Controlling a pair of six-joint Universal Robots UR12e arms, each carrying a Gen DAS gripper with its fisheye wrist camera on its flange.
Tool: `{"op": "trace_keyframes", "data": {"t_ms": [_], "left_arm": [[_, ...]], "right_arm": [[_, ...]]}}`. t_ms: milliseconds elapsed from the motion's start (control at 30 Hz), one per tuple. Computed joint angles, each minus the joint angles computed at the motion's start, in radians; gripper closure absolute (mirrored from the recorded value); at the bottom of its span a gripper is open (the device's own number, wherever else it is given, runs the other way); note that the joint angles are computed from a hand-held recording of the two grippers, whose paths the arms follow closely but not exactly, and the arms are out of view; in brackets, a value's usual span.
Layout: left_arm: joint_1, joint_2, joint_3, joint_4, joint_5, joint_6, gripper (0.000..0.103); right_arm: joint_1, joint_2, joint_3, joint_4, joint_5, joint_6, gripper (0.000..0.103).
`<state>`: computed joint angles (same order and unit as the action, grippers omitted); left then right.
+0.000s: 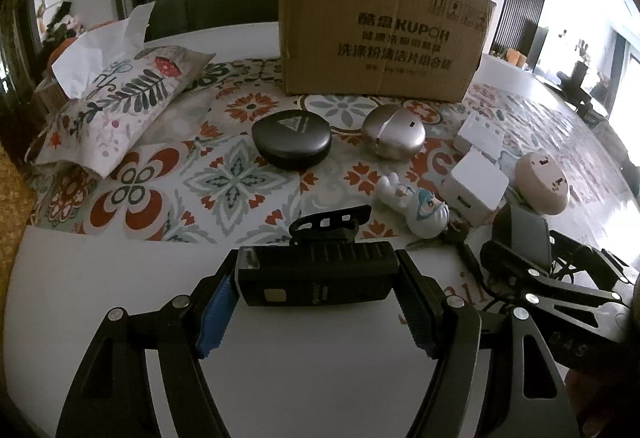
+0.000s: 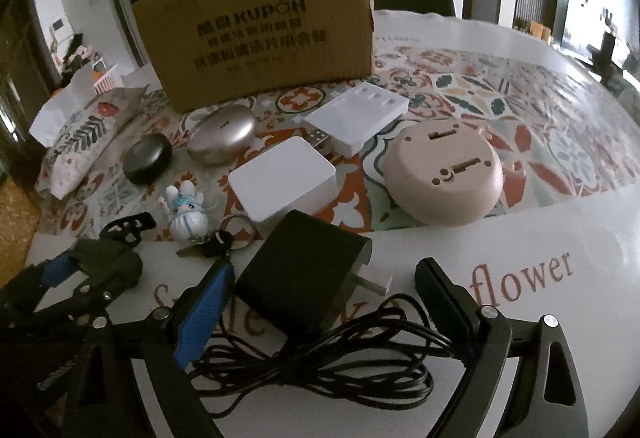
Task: Organize rigid objects
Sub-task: 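Grasp the black rectangular gadget with the left gripper while the right gripper grasps the black charger, then carry the black gadget with the left gripper into the cardboard box while the right gripper drops the charger in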
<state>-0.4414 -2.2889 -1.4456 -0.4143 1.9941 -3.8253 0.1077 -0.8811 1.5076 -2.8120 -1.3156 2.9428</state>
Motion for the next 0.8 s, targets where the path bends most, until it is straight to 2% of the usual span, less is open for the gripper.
{"op": "trace_keyframes", "data": {"t_ms": [33, 233, 433, 800], "left_arm": [[-0.001, 0.001, 0.000, -0.004, 0.004, 0.000, 0.030], [-0.007, 0.008, -0.002, -0.008, 0.017, -0.001, 0.030], [-0.019, 0.020, -0.006, -0.002, 0.039, 0.002, 0.030], [-0.039, 0.040, -0.001, 0.019, 0.099, 0.012, 0.030]], "right_arm": [[0.001, 0.000, 0.000, -0.004, -0.007, -0.005, 0.019], [-0.004, -0.006, 0.011, -0.019, 0.017, -0.030, 0.033], [-0.012, -0.022, 0.031, -0.032, 0.052, -0.038, 0.034], [-0.027, -0.060, 0.071, -0.111, 0.114, -0.033, 0.034]]}}
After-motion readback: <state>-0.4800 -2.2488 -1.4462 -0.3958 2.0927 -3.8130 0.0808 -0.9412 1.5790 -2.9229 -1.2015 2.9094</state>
